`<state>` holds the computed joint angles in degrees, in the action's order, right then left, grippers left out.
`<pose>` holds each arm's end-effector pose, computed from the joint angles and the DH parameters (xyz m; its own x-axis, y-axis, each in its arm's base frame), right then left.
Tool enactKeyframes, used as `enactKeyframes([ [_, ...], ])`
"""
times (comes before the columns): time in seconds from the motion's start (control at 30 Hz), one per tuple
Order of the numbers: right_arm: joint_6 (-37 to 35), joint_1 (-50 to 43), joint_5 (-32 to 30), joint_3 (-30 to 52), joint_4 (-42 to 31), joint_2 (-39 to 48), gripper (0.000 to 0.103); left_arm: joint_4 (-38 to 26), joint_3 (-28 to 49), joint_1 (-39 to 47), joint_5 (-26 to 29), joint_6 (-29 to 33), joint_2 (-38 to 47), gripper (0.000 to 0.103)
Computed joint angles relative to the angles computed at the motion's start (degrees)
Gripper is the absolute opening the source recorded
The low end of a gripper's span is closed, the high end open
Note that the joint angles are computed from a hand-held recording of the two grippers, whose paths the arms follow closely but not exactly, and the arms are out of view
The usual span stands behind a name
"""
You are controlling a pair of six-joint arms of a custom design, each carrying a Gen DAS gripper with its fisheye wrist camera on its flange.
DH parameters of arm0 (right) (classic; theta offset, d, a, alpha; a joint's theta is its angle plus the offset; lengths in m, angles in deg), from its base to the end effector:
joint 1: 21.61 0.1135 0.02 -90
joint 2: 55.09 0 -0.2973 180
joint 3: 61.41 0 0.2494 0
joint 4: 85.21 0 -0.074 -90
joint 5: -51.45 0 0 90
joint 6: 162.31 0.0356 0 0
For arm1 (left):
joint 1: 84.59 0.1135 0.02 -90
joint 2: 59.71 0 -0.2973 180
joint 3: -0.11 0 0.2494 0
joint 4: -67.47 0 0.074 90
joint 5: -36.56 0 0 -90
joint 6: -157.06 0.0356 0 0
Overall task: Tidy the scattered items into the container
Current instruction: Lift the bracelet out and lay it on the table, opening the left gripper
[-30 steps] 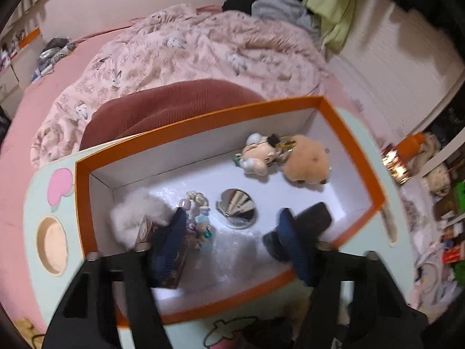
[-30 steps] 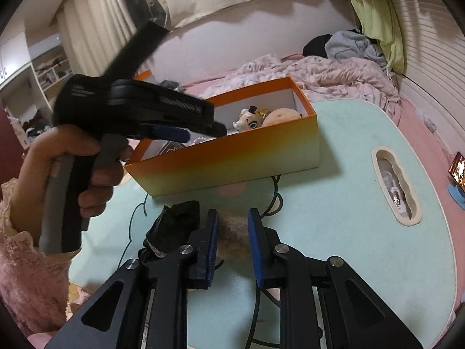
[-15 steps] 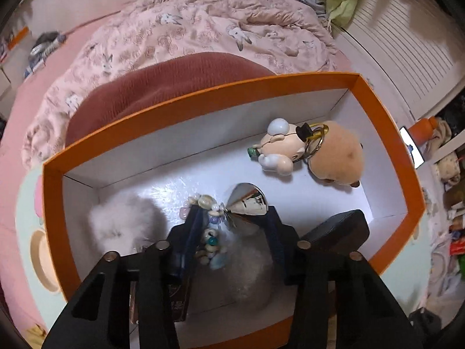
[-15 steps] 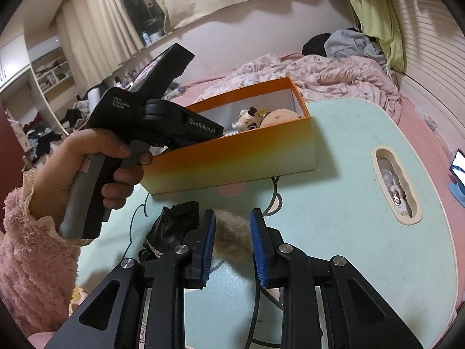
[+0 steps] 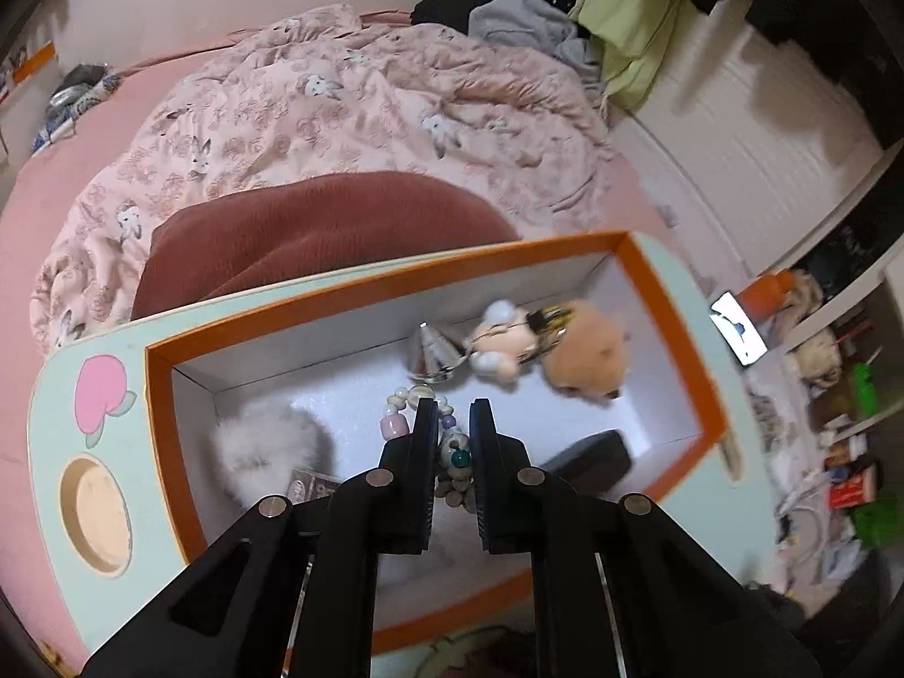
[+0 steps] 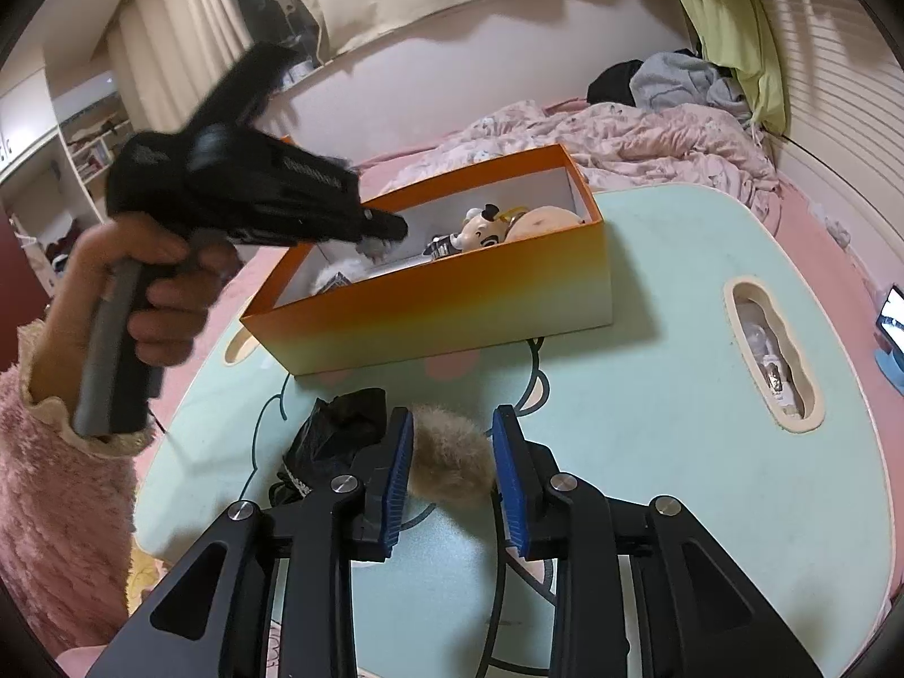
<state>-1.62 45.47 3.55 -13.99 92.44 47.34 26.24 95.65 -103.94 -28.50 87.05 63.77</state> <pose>0.1315 0.2497 0.1150 -0.6205 0.3305 -0.7111 0.1301 0.9376 0.3223 0.4122 -0.1607 0.1453 -0.6776 0.5665 -0.4689 0.7168 0.6514 -0.2488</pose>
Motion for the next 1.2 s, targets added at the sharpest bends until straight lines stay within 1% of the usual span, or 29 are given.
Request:
enactKeyframes([
  [0.13, 0.03, -0.02, -0.15, 0.03, 0.22, 0.16, 0.03, -0.08, -0.51, 0.0, 0.9, -0.17, -1.16, 0.012],
  [0.3, -0.11, -0.09, -0.29, -0.05, 0.22, 0.03, 0.033, -2.68, -0.91, 1.17, 5.13, 0.68, -2.44, 0.012],
  [0.43, -0.06, -0.1, -0.14, -0.1, 0.49, 0.22, 0.033, -0.6, -7.45, 3.62, 8.93, 3.43, -7.7, 0.012],
  [0.53, 0.0, -0.08, -0.09, -0.14, 0.69, 0.45, 0.033, 1.59, -14.17, 6.86, 12.32, 6.93, -11.9, 0.012],
  [0.63, 0.02, -0.11, -0.18, -0.07, 0.64, 0.46, 0.033, 4.84, -20.89, 10.13, 14.79, 9.91, -14.11, 0.012],
  [0.77, -0.08, -0.2, -0.33, -0.02, 0.61, 0.46, 0.033, 10.89, -28.4, 13.57, 16.62, 12.6, -14.0, 0.012],
  [0.87, -0.08, -0.2, -0.38, 0.04, 0.46, 0.43, 0.033, 13.47, -30.98, 15.37, 18.35, 13.83, -12.2, 0.012],
  [0.9, -0.35, -0.25, -0.52, -0.12, 0.68, 0.3, 0.033, 14.74, -31.53, 15.64, 18.56, 13.6, -11.49, 0.012],
  [1.07, -0.28, -0.29, -0.6, 0.08, 0.56, 0.45, 0.033, 28.22, -36.03, 14.84, 14.98, 6.87, -9.36, 0.013],
  [1.1, -0.31, -0.31, -0.62, 0.04, 0.63, 0.47, 0.033, 29.74, -36.6, 14.81, 15.26, 6.3, -9.1, 0.019],
  [1.13, -0.27, -0.3, -0.61, 0.06, 0.64, 0.53, 0.034, 31.04, -37.27, 14.99, 15.97, 6.1, -9.0, 0.029],
  [1.17, -0.33, -0.33, -0.67, 0.03, 0.68, 0.49, 0.034, 32.36, -38.05, 15.19, 16.77, 6.08, -9.04, 0.033],
  [1.2, -0.41, -0.33, -0.67, -0.06, 0.69, 0.37, 0.034, 33.48, -38.83, 15.34, 17.22, 5.93, -9.27, 0.047],
])
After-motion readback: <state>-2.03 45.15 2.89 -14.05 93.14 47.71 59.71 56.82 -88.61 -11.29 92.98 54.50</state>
